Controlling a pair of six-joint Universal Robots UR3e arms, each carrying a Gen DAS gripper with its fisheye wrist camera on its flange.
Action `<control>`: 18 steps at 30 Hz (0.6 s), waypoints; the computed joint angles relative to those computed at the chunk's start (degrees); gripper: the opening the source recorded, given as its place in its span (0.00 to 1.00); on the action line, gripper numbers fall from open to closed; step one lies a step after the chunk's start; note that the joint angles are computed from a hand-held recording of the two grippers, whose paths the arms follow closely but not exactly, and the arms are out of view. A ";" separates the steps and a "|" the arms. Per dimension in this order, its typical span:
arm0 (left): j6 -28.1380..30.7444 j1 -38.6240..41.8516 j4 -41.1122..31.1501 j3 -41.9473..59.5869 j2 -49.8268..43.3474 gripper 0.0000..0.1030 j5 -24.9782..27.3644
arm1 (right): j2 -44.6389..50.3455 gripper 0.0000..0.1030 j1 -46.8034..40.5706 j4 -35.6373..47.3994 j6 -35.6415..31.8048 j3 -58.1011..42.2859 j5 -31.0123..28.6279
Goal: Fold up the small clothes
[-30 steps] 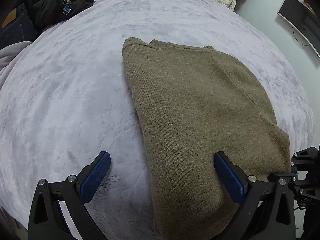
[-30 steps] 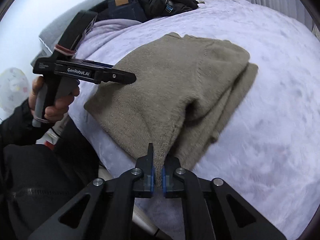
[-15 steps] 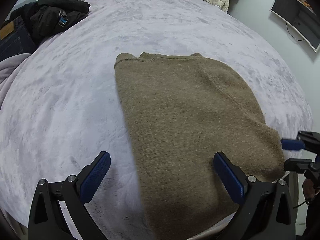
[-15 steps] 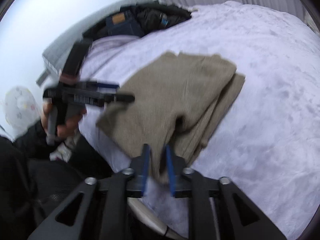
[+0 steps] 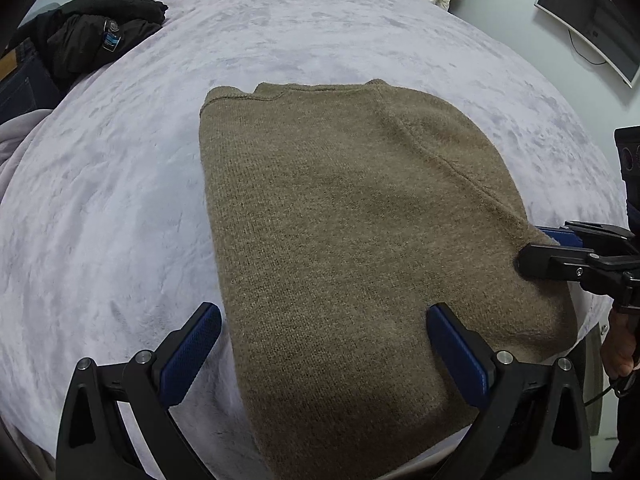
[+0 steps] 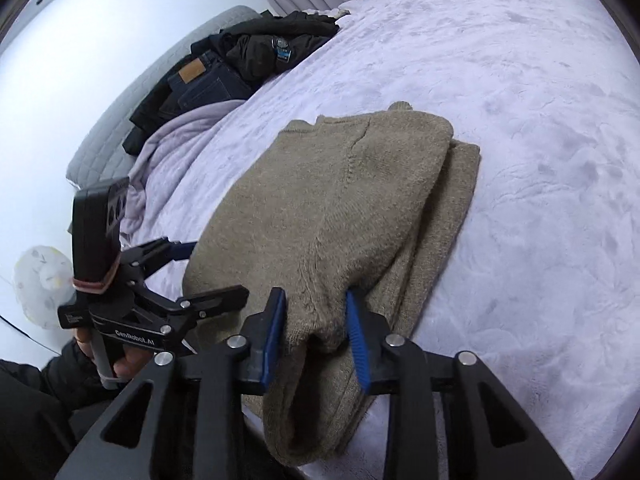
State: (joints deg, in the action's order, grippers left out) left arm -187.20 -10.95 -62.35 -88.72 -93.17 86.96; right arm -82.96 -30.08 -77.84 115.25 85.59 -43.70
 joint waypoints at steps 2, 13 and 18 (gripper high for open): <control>-0.50 -0.19 0.08 0.15 -0.28 1.00 0.11 | -1.06 0.31 -0.84 -0.09 -0.76 0.92 -0.64; -0.23 -0.67 -2.26 2.86 -0.54 1.00 0.54 | -5.86 0.21 1.49 -14.92 3.14 7.63 -5.30; -1.49 4.11 -1.78 7.64 -1.64 1.00 -0.22 | -6.62 0.54 -1.35 -8.43 0.18 1.36 0.97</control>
State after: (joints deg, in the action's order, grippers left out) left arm -188.69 -6.84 -64.12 -81.08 -94.82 86.74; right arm -89.58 -31.43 -86.27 115.42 86.95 -42.73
